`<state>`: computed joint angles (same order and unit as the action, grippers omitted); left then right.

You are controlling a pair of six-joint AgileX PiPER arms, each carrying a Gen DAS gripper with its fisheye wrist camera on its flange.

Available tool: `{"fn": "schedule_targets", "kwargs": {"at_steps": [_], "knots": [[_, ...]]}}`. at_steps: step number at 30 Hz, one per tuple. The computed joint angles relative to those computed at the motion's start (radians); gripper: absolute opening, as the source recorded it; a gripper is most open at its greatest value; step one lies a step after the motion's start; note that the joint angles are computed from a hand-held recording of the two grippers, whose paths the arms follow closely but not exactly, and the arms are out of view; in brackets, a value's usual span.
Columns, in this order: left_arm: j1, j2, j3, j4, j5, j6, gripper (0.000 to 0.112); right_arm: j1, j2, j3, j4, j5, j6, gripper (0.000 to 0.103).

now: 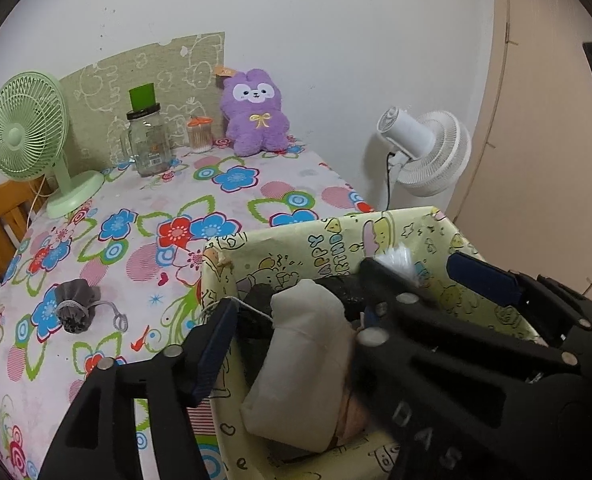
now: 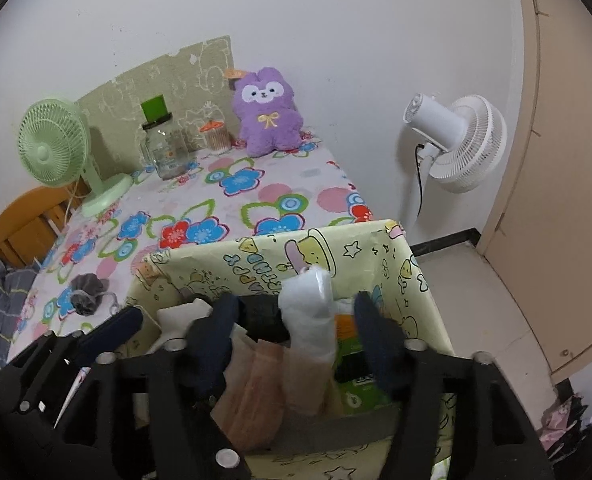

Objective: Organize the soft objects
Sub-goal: 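Open both tools to release the ticket and roll inside the box, then withdraw both tools up out of the gift box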

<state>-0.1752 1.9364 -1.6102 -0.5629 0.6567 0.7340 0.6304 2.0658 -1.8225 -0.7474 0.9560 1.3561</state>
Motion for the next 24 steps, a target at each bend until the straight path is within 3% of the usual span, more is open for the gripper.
{"fn": "schedule_targets", "kwargs": {"at_steps": [5,9,24], "knots": [[0.011,-0.021,0.016,-0.021,0.007,0.025,0.074,0.016,-0.005,-0.010,-0.008,0.014,-0.001,0.078],[0.013,-0.053,0.046,-0.005,-0.020,0.015,0.088,0.034,-0.009,-0.019,-0.023,0.037,0.011,0.081],[0.091,-0.142,0.119,-0.085,-0.022,0.113,0.092,0.124,0.021,-0.129,-0.078,0.145,0.009,0.088]]}}
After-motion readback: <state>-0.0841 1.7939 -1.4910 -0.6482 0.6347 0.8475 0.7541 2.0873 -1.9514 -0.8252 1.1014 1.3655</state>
